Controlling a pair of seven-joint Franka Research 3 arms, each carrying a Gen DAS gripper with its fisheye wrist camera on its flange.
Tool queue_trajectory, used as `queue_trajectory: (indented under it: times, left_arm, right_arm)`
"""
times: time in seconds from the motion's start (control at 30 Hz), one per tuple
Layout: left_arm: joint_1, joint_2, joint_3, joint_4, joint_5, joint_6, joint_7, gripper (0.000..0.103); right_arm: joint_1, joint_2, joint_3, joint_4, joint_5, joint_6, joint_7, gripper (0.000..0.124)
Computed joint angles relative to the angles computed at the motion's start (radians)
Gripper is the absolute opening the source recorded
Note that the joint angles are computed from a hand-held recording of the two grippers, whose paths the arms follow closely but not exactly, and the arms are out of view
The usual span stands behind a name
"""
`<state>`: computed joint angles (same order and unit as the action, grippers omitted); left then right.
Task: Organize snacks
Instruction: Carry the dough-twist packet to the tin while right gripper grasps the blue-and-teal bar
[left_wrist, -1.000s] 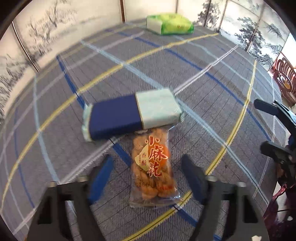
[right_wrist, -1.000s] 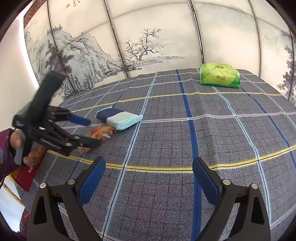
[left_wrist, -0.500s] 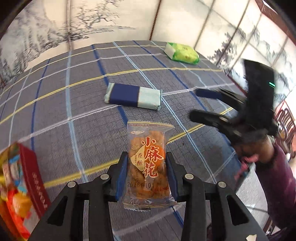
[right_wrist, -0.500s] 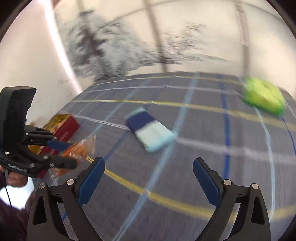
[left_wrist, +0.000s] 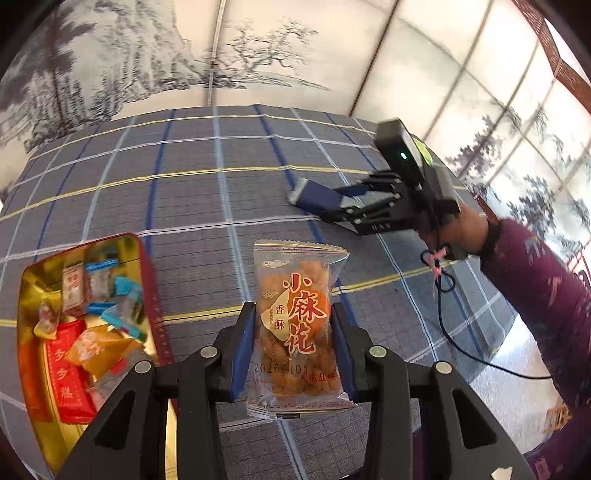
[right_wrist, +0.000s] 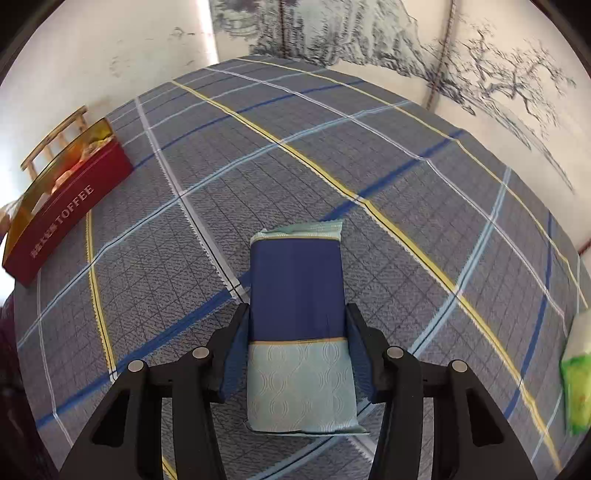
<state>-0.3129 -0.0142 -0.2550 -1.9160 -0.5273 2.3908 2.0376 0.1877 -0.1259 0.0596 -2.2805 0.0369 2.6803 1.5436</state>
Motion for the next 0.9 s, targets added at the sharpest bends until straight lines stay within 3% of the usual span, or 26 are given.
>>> queue_trajectory:
  times: [0.1,0.3,0.37,0.5,0.63,0.73,0.9]
  left_arm:
    - [0.011,-0.013,0.011,-0.020,-0.009,0.028,-0.022,0.036]
    - [0.036,-0.069,0.045,-0.076,-0.004,0.083,-0.060,0.036]
    - [0.046,-0.089,0.059,-0.100,0.013,0.109,-0.083,0.036]
    - [0.066,-0.116,0.087,-0.147,0.044,0.140,-0.127,0.036]
    - [0.082,-0.147,0.109,-0.204,0.086,0.181,-0.143,0.036]
    - [0.088,-0.174,0.126,-0.253,0.115,0.231,-0.148,0.036]
    - [0.092,-0.186,0.157,-0.294,0.138,0.255,-0.145,0.036]
  right_arm:
    - [-0.004,-0.030,0.031,-0.035,-0.070,0.028,0.139,0.050]
    - [0.069,-0.214,0.059,-0.252,0.163,0.287,0.270,0.051]
    - [0.024,-0.269,0.134,-0.304,0.163,0.346,0.370,0.051]
    - [-0.135,-0.329,0.339,-0.371,0.126,0.451,0.600,0.051]
    - [-0.256,-0.372,0.480,-0.400,0.116,0.476,0.763,0.051]
    - [-0.319,-0.407,0.548,-0.404,0.079,0.444,0.834,0.051]
    - [-0.377,-0.441,0.598,-0.414,0.025,0.417,0.946,0.051]
